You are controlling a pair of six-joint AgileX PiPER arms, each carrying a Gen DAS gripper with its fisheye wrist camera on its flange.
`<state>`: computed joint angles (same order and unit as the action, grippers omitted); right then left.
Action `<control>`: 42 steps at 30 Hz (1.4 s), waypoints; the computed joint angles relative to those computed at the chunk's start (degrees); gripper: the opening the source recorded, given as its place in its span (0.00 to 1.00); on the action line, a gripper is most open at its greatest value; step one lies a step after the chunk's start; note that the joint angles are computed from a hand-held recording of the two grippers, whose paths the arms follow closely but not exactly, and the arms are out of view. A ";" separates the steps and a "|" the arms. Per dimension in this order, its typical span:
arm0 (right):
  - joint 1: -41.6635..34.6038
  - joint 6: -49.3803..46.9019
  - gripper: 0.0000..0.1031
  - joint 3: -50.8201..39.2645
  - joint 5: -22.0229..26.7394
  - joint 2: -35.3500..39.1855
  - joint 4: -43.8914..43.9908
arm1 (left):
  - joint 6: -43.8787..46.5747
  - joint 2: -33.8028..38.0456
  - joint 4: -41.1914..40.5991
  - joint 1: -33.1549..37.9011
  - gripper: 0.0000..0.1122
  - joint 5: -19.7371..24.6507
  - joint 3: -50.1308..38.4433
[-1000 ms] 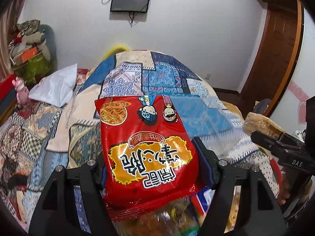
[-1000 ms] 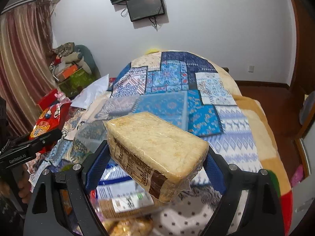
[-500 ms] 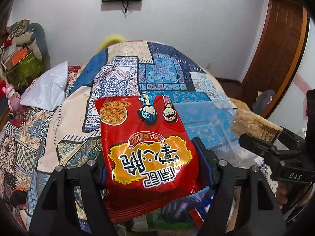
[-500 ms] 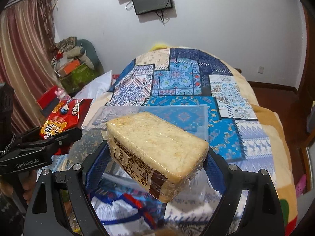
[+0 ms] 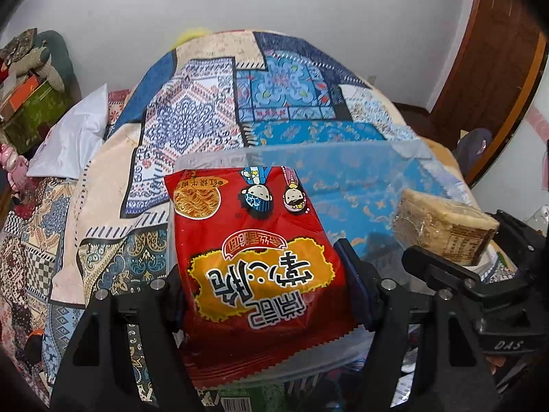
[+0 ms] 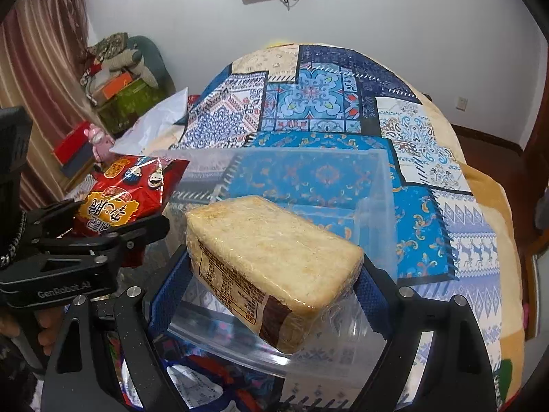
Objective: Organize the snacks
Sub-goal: 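Lower red bag into the clear box with left tool while right tool drops bread loaf, then grasp orange-labelled cake pack with left tool while right tool grasps peanut snack bag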
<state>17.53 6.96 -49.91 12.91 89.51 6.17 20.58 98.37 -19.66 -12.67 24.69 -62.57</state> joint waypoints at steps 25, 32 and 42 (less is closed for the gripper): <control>12.10 37.37 0.87 9.89 13.02 -27.95 -32.35 | 11.79 -34.54 -6.96 12.61 0.86 9.31 17.52; 27.83 58.98 0.87 14.38 24.83 -35.18 -47.65 | 23.10 -46.16 -12.17 24.63 0.87 16.52 28.29; 40.50 76.54 0.87 22.03 29.17 -35.20 -52.75 | 36.52 -46.27 -16.24 39.94 0.87 18.48 41.66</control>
